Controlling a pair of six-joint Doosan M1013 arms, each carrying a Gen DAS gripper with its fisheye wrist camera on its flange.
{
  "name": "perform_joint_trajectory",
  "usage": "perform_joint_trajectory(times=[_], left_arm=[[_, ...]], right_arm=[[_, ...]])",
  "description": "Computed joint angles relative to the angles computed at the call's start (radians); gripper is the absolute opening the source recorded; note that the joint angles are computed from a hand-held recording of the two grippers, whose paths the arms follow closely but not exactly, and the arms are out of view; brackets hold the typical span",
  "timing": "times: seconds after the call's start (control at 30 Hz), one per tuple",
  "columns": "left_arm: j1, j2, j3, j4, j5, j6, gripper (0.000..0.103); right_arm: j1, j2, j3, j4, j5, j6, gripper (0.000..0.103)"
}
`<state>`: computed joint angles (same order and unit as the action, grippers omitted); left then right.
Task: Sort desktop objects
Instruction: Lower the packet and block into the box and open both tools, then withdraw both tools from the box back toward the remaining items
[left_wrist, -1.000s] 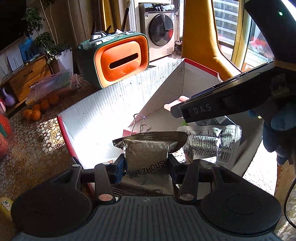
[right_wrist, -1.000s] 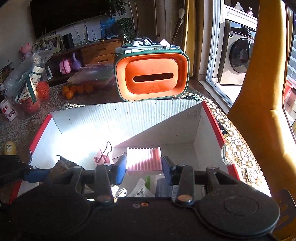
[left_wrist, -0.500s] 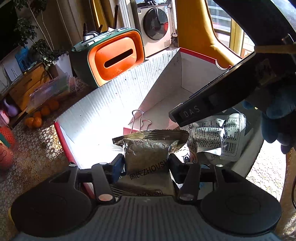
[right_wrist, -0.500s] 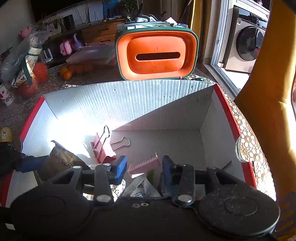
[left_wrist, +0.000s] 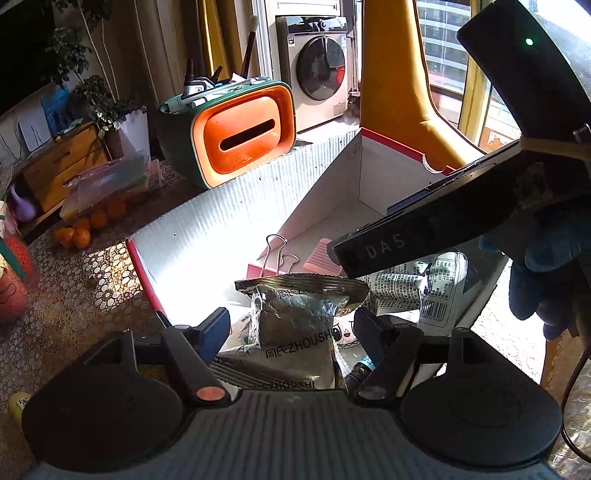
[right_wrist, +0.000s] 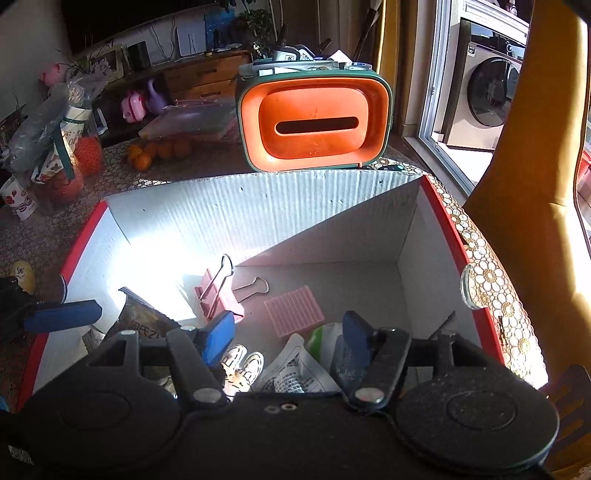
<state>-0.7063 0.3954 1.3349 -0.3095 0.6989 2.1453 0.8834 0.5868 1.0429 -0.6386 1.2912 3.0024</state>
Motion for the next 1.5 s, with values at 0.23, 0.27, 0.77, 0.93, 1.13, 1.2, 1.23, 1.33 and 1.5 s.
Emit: perform_joint_trajectory(times=[0.23, 0.27, 0.77, 0.93, 1.13, 1.2, 1.23, 1.33, 1.5], left_arm=[[0.011, -0.046, 0.043, -0.069, -0.038, 0.040, 0.073], [0.015, -0.053, 0.048, -0.085, -0.041, 0.047, 0.073], [0.086, -0.147, 0.136, -0.259, -0.076, 0.146, 0.082], [0.120, -0.177, 0.175, -0.299, -0.078, 0.173, 0.082], [0.161, -0.211, 0.220, -0.327, -0.089, 0.178, 0.083], [0.173, -0.220, 0.234, -0.343, -0.097, 0.182, 0.086], [0.180, -0.225, 0.243, -0.352, -0.103, 0.187, 0.086], [0.200, -0.238, 0.264, -0.376, -0.110, 0.215, 0.087], [0.234, -0.250, 0.292, -0.411, -0.125, 0.232, 0.101]], right_arm=[[0.021, 0.001, -0.021, -0.041, 0.012, 0.024, 0.077], [0.026, 0.004, -0.029, -0.050, 0.021, 0.026, 0.077], [0.093, 0.032, -0.132, -0.164, 0.065, 0.055, 0.092], [0.119, 0.054, -0.177, -0.200, 0.052, 0.081, 0.097], [0.147, 0.093, -0.242, -0.232, 0.031, 0.097, 0.099], [0.156, 0.110, -0.270, -0.236, 0.030, 0.092, 0.099], [0.160, 0.120, -0.286, -0.239, 0.031, 0.089, 0.099], [0.171, 0.151, -0.334, -0.245, 0.033, 0.081, 0.099], [0.180, 0.213, -0.437, -0.237, 0.061, 0.020, 0.099]])
